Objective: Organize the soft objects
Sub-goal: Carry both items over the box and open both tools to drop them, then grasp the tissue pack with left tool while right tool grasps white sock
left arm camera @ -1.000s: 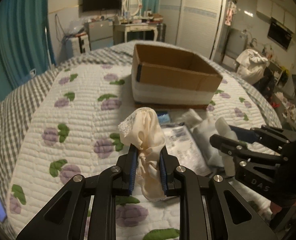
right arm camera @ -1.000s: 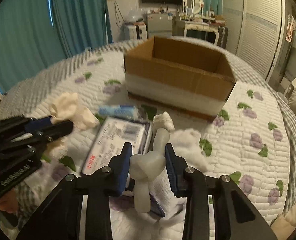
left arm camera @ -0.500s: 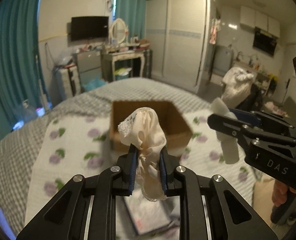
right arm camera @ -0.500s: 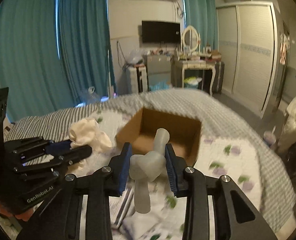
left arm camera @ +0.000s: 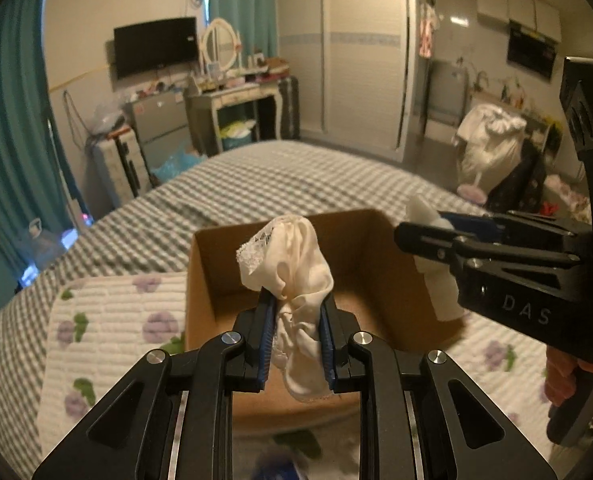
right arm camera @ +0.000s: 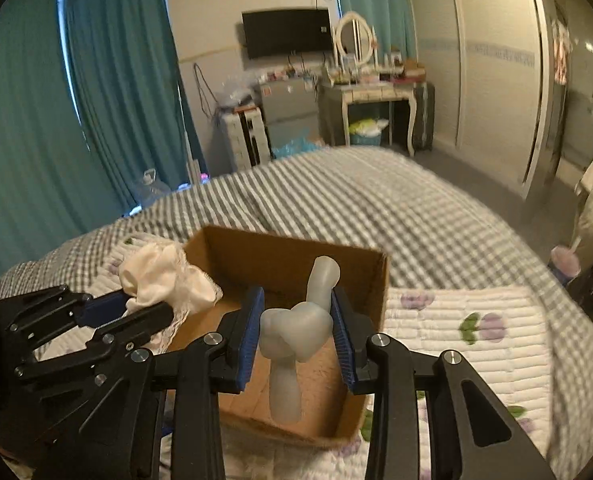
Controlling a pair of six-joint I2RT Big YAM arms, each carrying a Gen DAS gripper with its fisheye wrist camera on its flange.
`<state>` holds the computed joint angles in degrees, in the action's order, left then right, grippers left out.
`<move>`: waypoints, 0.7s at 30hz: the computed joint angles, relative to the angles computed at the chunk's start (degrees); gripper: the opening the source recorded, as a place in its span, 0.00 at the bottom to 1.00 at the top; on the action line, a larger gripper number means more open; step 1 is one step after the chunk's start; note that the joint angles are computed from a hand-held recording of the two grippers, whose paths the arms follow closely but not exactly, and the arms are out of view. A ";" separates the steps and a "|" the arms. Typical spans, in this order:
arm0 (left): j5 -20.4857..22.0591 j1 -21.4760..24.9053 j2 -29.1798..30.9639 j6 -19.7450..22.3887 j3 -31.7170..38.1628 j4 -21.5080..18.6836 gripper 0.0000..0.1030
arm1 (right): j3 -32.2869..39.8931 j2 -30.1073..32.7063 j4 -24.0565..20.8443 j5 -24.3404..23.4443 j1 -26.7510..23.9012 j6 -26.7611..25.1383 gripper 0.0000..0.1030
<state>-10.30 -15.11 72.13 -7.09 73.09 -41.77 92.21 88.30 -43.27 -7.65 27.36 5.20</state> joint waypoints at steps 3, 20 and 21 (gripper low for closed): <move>-0.02 0.56 2.15 1.11 0.01 1.17 0.21 | -0.18 2.01 0.78 0.08 -0.38 0.29 0.34; -13.08 -4.42 -6.37 -4.32 2.84 -6.77 0.73 | -1.06 -9.40 -2.84 5.60 -1.97 1.20 0.75; -14.46 -5.49 -8.32 -5.43 3.53 -8.41 0.73 | -0.90 -10.90 -3.79 5.98 -1.85 0.86 0.77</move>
<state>-24.76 -20.60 63.81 -12.52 76.62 -50.18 91.31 77.40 -47.06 -1.67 25.51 6.07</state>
